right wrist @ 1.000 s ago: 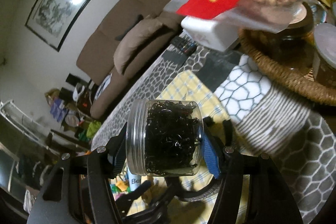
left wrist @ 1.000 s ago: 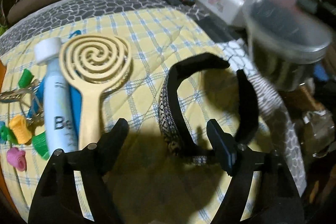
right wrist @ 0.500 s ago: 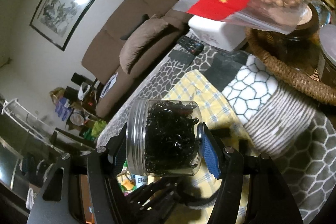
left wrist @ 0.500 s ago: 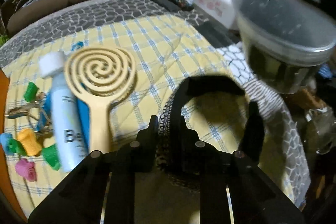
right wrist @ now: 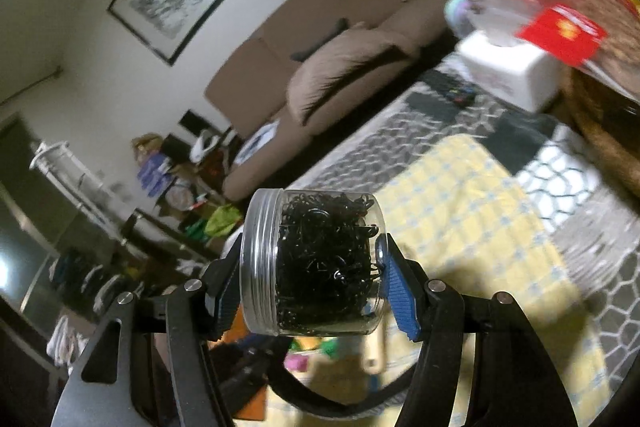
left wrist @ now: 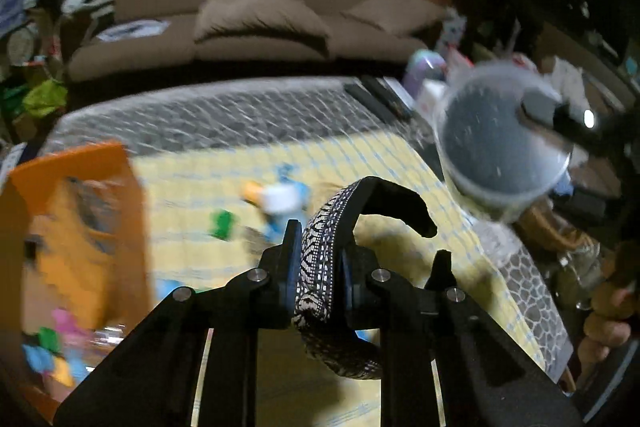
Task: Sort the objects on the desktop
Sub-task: 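Lift and carry the jar and headband over the orange cardboard box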
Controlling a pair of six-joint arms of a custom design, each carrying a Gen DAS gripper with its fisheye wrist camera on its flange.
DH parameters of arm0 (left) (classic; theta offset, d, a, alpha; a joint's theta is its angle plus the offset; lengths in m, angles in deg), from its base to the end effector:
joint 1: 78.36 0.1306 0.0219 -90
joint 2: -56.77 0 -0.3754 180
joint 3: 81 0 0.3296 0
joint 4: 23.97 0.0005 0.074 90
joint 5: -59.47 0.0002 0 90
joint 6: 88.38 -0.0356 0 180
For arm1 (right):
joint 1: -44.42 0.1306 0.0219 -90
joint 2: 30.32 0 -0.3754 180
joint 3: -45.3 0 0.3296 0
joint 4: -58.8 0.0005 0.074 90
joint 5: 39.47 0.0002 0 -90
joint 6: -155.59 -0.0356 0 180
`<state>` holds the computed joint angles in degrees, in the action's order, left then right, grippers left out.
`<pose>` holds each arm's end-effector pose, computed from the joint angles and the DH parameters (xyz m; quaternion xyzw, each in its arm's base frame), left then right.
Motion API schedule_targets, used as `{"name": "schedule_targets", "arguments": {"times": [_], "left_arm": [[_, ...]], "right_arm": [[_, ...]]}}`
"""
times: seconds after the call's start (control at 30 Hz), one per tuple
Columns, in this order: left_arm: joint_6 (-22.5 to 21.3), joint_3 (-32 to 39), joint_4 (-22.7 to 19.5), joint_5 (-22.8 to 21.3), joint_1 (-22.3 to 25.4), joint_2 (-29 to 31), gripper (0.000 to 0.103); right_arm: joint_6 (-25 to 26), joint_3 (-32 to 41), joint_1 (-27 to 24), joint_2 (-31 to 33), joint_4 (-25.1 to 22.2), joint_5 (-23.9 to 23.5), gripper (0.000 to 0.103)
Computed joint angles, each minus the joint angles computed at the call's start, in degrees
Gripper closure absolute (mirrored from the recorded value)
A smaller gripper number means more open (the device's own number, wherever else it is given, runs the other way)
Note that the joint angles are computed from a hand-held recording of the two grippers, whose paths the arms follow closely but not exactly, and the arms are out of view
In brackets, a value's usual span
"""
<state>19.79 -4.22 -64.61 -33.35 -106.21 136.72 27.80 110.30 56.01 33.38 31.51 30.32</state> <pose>0.3228 -0.1691 0.4060 0.0680 0.9171 -0.1324 0.3698 0.2734 0.0681 0.4274 0.0987 0.8342 0.3531 0.4119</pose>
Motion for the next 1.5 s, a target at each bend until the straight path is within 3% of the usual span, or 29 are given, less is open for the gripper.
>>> {"name": "schedule_targets", "arguments": {"times": [0.27, 0.47, 0.63, 0.83, 0.93, 1.13, 1.27, 1.33, 1.5], "left_arm": [[-5.16, -1.27, -3.18, 7.0, 21.07, -8.64, 0.087], [-4.71, -3.87, 0.08, 14.61, 39.91, -9.04, 0.087], [-2.54, -7.85, 4.34, 16.55, 48.25, -7.05, 0.087], [0.87, -12.3, 9.56, 17.47, 52.65, -4.33, 0.087], [0.97, -13.57, 10.03, 16.23, 52.39, -3.91, 0.087], [0.21, -11.6, 7.27, 9.6, 49.59, -2.04, 0.085], [0.6, -12.02, 7.12, 11.69, 49.88, -2.99, 0.078], [0.21, -12.05, 6.35, 12.1, 50.06, -4.47, 0.069], [-2.08, -11.66, 3.36, 14.71, 51.98, -8.24, 0.065]], "right_arm": [[-2.83, 4.63, 15.25, 5.71, 3.42, 6.02, 0.039], [-4.18, 8.18, 24.1, 11.85, 5.36, 8.58, 0.039], [-4.5, 10.92, 30.7, 17.39, 6.26, 9.86, 0.039], [-3.59, 14.82, 34.79, 25.41, 5.5, 8.97, 0.039], [-3.65, 15.84, 35.71, 27.98, 5.99, 8.57, 0.039], [-3.45, 17.01, 36.31, 30.63, 5.76, 9.06, 0.039], [-3.35, 17.07, 36.1, 30.95, 5.0, 9.57, 0.039], [-3.3, 17.19, 36.26, 31.07, 4.88, 9.82, 0.039], [-2.67, 17.96, 36.62, 30.88, 4.07, 10.57, 0.039]]}}
